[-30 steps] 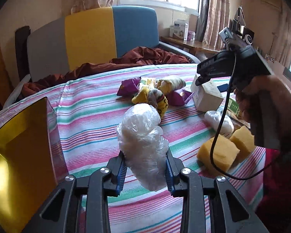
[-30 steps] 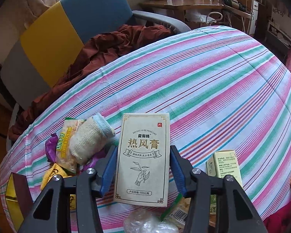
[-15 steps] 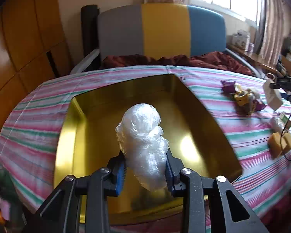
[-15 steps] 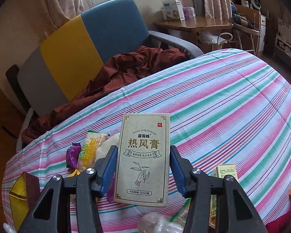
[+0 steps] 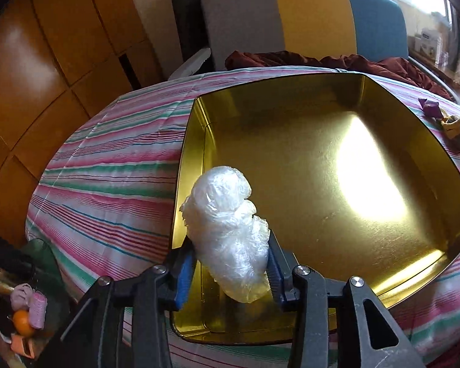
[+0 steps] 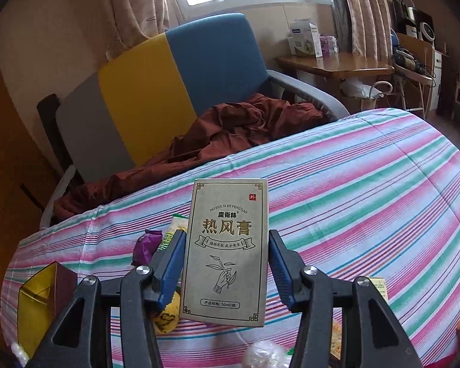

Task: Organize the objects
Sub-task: 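Carry the plastic bag into the gold tray and open the left tool while the right tool lifts the box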

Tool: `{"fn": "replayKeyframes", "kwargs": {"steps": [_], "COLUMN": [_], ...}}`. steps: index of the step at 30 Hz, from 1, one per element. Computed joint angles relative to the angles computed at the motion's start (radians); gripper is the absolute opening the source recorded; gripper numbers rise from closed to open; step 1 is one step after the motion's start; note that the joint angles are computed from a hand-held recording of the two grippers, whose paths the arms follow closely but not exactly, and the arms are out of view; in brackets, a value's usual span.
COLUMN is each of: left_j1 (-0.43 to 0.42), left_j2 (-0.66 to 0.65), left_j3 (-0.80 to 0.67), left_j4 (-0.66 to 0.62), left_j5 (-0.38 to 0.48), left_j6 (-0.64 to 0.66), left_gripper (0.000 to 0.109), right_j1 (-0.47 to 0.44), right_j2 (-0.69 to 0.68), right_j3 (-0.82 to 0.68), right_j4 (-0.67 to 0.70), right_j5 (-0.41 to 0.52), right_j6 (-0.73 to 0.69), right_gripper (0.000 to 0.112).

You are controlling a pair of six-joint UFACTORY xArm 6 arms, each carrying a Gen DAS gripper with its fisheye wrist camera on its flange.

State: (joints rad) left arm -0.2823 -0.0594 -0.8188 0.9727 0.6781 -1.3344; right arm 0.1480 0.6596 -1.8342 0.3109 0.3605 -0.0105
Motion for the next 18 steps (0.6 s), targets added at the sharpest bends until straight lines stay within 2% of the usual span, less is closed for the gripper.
{"fn": "replayKeyframes", "kwargs": {"steps": [4, 9, 15, 18], "left_j1": [0.011, 0.008, 0.002, 0.005], "left_j2": [-0.028, -0.051, -0.131, -0.184], "left_j3": [0.033, 0.048, 0.089, 0.118], "left_j4": [0.026, 0.034, 0.067, 0.088], "left_j5": [-0.027, -0.053, -0.066, -0.052], "left_j6": [-0.031, -0.052, -0.113, -0.151], "left_gripper": [0.049, 0.057, 0.059, 0.062], "right_j1": [0.027, 0.074, 0.184, 0.250], "right_j2": [-0.023, -0.066, -0.128, -0.126], "right_j3": [0.026, 0.054, 0.077, 0.051], "right_j4": [0.060, 0.046, 0.191, 0.246], "right_j5": [-0.025, 0.004, 0.079, 0.159], "right_j6": [-0.091, -0.142, -0.314, -0.384], "right_gripper": [0.053, 0.053, 0.053, 0.053]}}
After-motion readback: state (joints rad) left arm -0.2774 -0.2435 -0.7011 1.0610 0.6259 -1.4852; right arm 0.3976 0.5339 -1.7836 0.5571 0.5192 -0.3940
